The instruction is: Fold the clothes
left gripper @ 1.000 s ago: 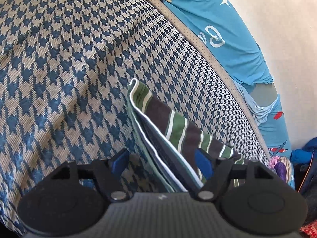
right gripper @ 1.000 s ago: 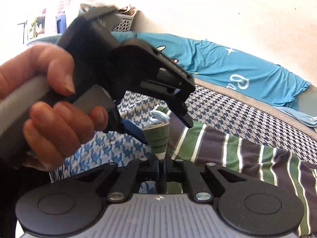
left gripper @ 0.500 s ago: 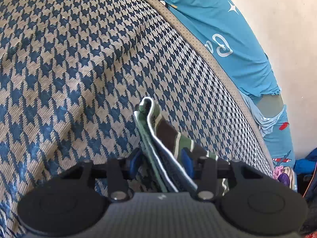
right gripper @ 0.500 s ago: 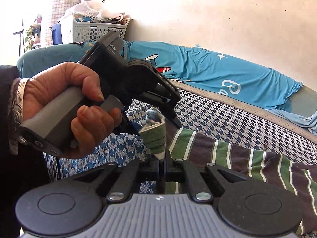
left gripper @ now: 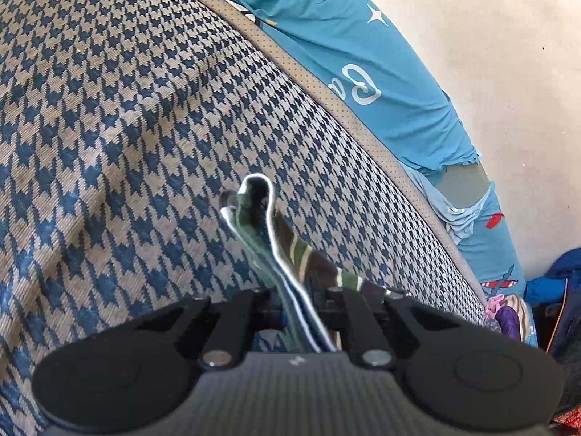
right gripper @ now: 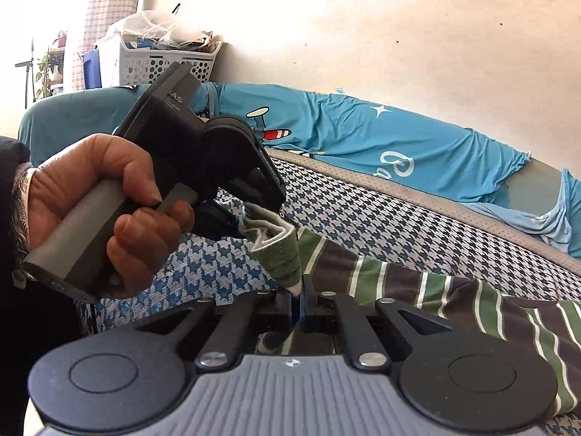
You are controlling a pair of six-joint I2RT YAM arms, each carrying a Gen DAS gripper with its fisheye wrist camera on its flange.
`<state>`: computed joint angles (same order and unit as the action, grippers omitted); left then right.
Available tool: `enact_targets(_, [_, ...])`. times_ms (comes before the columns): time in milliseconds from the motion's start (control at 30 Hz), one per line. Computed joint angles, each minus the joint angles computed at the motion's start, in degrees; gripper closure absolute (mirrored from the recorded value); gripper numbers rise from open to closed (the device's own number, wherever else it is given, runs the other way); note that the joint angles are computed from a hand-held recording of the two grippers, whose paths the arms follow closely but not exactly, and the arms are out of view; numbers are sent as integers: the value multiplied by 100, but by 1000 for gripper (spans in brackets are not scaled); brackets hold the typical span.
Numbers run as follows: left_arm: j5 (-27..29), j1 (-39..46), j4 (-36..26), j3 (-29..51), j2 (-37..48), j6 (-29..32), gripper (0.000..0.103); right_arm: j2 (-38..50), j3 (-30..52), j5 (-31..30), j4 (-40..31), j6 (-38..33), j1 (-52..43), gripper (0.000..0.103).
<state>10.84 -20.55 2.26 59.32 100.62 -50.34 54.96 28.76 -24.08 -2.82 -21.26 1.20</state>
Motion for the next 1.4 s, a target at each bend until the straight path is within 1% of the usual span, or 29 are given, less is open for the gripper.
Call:
enact_targets(133, [-217, -249, -10, 136, -12, 65, 95, -84, -23, -218, -73, -133, -391, 98])
enact_targets(233, [-406, -484, -55, 349, 46, 73, 95, -155, -25, -384, -120, -94, -733, 98])
enact_targets(367, [-628, -811, -226, 571, -66, 71, 95, -251, -62, -548, -54, -93, -1145, 98])
enact_targets(467, [-751, -1042, -412, 954, 47, 94, 95, -294, -80, -721, 31, -81, -1503, 98])
enact_targets(633, [-929, -1412, -803, 1806, 470, 122, 95, -237, -57, -955, 305, -2, -2116, 99])
enact_targets(833, [-1048, -1761, -1481, 3257, 1313, 222, 95, -16, -3, -1014, 673, 155, -2710, 99])
enact_targets(1133, [-1125, -2220, -2497, 5502, 2609, 405, 95, 330, 21, -892, 1209, 265, -3392, 99])
enact_targets(1267, [-1193, -2411, -3224, 6879, 3377, 537, 95, 552, 127, -850, 1308, 370, -3673, 99])
enact_targets(1367, [-1183, -2531, -3894, 8205, 4133, 646, 95, 753, 249, -796, 1280, 449, -3839, 99])
enact_targets(1400, [-1175, -2567, -4181, 8778, 4450, 677, 95, 817, 294, -769, 1250, 484, -3892, 99])
